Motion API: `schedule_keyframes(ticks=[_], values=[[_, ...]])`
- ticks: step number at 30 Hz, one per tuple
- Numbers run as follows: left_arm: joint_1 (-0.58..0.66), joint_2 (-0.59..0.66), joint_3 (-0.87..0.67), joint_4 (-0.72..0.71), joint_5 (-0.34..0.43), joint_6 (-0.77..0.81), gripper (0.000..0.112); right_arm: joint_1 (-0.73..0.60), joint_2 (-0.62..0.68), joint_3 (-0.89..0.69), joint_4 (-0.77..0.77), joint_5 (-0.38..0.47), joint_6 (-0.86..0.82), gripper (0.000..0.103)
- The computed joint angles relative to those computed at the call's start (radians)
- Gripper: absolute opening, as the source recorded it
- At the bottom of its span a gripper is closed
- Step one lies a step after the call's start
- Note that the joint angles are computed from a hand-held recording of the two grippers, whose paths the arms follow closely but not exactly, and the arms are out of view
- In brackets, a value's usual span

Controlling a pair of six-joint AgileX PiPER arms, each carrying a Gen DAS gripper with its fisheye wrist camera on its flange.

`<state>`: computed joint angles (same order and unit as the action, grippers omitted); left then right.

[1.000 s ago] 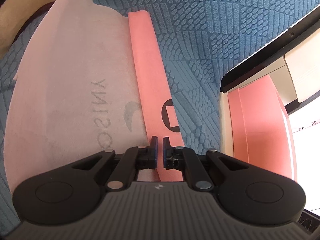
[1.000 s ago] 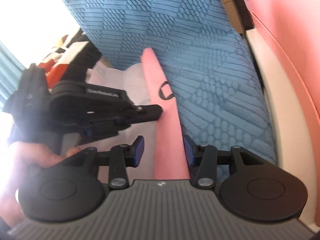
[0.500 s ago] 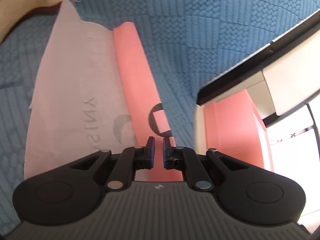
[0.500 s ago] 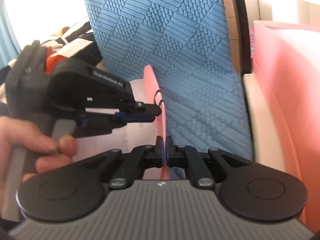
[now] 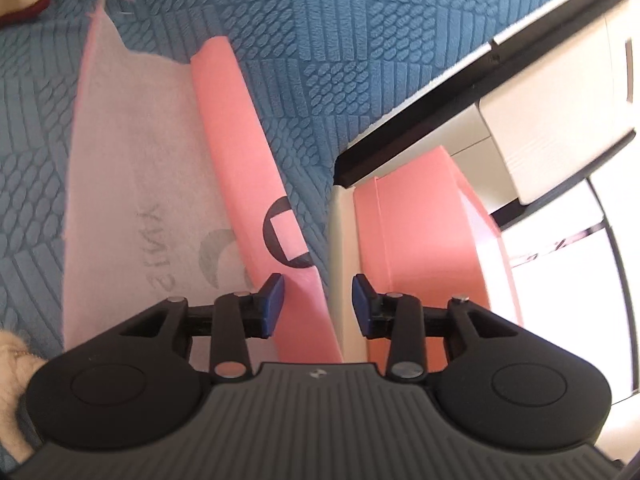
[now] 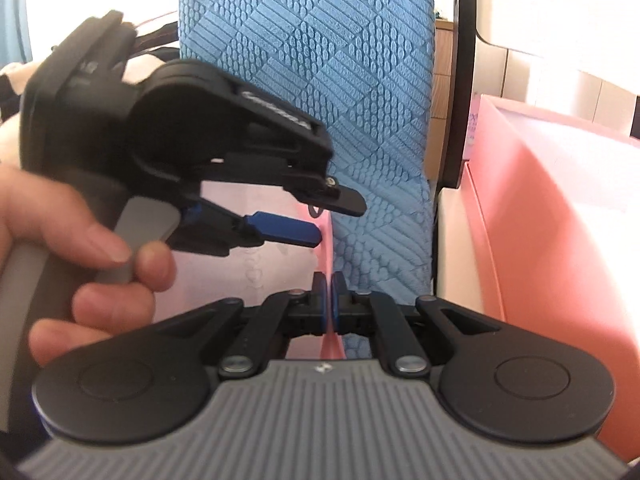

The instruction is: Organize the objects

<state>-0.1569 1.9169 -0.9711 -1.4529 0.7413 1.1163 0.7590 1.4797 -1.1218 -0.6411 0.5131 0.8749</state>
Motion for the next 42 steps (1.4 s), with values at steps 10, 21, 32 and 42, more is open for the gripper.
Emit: schedule_keyframes(ticks=[10,21,32,42], values=[[-0.006,0.010,-0.011,0.078,-0.072,-0.122,0.009,-0.041,0.005,-0.014,0.233,-0.013,-0.183,0.009],[0.053,0.069,-0.067,0.172,-0.059,-0.161,0.006,-0.121,-0.023,0.009,0.656,-0.107,-0.448,0.009],[0.050,0.051,-0.068,0.236,-0.067,-0.218,0.007,-0.116,0.063,-0.047,0.642,-0.036,-0.448,0.008],[-0.013,-0.045,-0.034,0.347,-0.188,-0.284,0.011,-0.113,0.087,-0.058,0.641,-0.017,-0.425,0.008]])
